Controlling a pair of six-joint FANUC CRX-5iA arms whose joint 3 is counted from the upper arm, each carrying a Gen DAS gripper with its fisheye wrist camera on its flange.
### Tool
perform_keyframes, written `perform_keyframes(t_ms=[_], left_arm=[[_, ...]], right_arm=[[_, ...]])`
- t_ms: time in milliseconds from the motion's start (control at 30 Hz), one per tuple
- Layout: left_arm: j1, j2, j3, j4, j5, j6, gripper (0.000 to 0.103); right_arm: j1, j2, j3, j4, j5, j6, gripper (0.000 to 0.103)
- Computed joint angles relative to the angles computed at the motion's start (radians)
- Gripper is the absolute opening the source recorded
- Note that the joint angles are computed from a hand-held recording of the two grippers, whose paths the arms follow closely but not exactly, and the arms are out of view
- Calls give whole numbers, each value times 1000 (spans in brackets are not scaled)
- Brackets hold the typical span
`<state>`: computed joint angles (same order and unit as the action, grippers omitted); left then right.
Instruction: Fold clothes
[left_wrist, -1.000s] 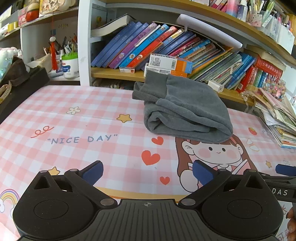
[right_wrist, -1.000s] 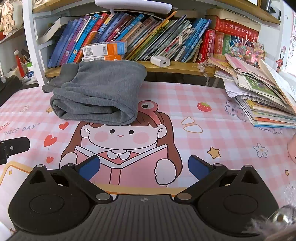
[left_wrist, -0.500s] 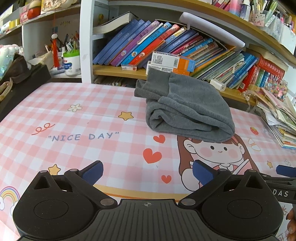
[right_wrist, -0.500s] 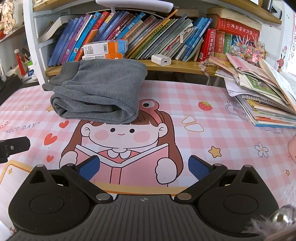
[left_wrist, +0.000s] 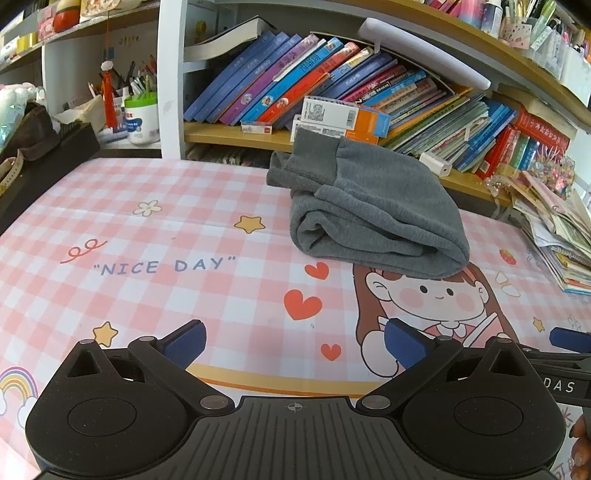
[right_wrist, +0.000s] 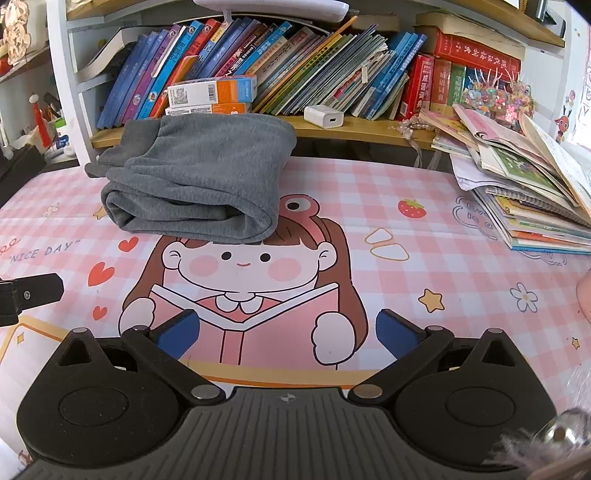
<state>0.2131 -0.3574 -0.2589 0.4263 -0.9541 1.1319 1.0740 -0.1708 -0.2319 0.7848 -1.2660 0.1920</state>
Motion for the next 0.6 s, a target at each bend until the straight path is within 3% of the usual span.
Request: perform_keyframes(t_ms=[600], left_arm=[[11, -2, -16, 34, -8, -17, 103]], right_arm=[[-2, 3, 5, -10, 0, 9, 103]])
